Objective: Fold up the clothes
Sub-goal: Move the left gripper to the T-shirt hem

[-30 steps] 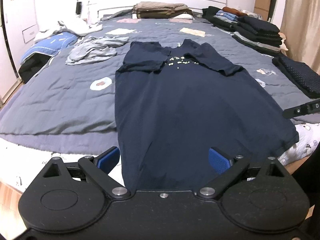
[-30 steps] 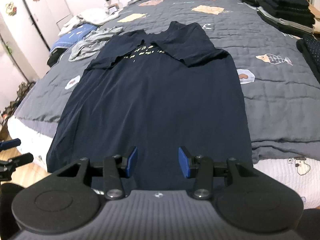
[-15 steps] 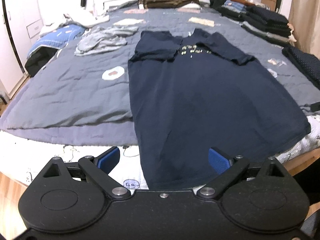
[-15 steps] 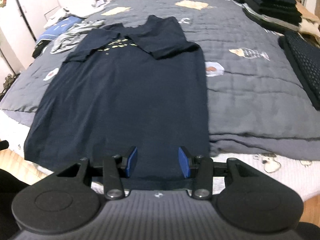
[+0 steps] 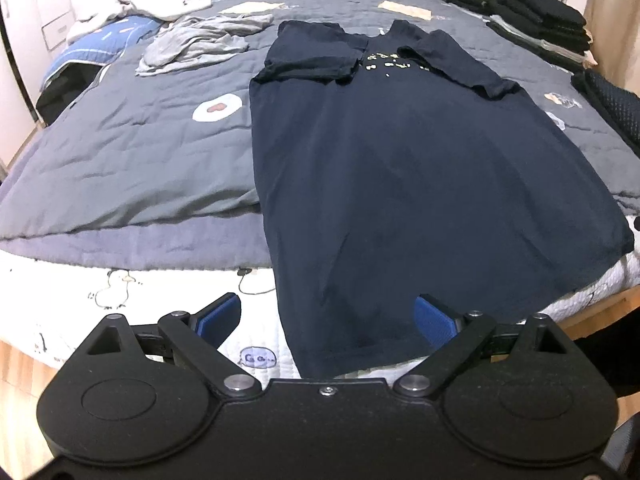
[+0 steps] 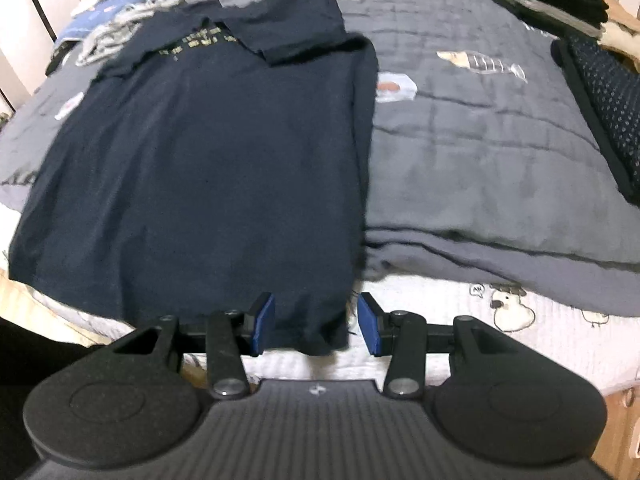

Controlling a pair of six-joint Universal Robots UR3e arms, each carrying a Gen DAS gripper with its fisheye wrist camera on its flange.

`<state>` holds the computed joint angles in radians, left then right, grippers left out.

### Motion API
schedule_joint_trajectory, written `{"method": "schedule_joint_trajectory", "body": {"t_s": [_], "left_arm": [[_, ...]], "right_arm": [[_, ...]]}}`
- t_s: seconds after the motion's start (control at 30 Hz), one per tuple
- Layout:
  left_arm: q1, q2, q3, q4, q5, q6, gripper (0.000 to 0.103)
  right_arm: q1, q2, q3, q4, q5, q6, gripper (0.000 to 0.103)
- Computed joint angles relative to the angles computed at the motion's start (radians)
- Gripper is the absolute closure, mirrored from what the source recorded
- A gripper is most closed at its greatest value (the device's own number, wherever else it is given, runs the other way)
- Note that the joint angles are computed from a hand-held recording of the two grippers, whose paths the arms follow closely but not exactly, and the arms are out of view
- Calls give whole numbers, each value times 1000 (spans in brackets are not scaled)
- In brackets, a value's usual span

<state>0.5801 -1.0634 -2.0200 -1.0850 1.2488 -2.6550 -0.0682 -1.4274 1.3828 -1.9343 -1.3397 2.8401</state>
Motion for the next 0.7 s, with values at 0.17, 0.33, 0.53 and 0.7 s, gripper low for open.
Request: {"method": "schedule_joint_trajectory", "body": {"t_s": [0.17, 0.33, 0.53, 0.7], "left_arm": [[9, -35, 21, -28, 3, 8, 10], [25, -72, 57, -104, -19, 30, 10], [47, -123, 103, -189, -30, 45, 17], [65, -165, 125, -225, -52, 73, 40]], "right_arm": [[1, 37, 12, -2, -38, -12, 59], [-8, 62, 33, -31, -30, 15, 59], [-2, 80, 40, -56, -29, 24, 59], [3, 98, 22, -49, -24, 26, 59]]}}
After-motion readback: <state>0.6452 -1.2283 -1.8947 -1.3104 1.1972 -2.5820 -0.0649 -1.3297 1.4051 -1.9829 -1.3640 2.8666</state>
